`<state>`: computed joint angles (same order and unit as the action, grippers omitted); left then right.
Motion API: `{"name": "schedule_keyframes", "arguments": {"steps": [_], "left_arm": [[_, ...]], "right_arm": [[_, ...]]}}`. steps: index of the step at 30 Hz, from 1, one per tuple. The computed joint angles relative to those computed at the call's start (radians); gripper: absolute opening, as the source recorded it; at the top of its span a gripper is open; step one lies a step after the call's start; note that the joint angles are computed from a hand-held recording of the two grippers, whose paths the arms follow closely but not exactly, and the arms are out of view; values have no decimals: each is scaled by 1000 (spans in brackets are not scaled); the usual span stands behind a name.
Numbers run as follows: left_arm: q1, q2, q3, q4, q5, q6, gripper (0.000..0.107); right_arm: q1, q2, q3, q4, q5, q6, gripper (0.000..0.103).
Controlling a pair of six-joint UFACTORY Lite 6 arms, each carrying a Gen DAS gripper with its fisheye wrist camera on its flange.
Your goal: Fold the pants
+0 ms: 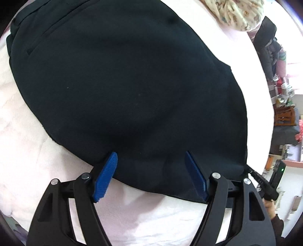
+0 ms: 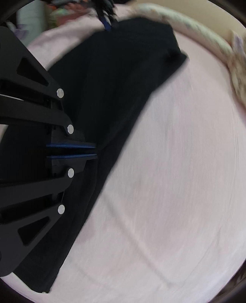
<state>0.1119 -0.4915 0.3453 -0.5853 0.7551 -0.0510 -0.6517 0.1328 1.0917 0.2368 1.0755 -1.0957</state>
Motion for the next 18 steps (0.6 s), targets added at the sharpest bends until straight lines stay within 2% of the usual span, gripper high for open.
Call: {"name": "schedule_keyframes", "arguments": {"steps": [2, 4, 7, 12, 16, 18], "left_arm": [[-52, 22, 16, 28, -22, -56, 81], [-97, 54, 45, 68, -28, -105, 84], [-113, 77, 62, 93, -26, -117, 88], [-133, 96, 67, 94, -41, -152, 98], [-214, 158, 104, 176, -71, -253, 101], [-254, 184, 124, 221, -76, -309, 101]], "right_arm": [[-1, -1, -18, 22, -18, 14, 16], [-52, 9, 15, 84, 64, -17, 35], [-229, 84, 148, 208, 199, -44, 36], [-415, 426, 537, 209, 330, 254, 36], [-467, 559, 601, 241, 430, 471, 36], [-453, 606, 615, 204, 404, 553, 35]]}}
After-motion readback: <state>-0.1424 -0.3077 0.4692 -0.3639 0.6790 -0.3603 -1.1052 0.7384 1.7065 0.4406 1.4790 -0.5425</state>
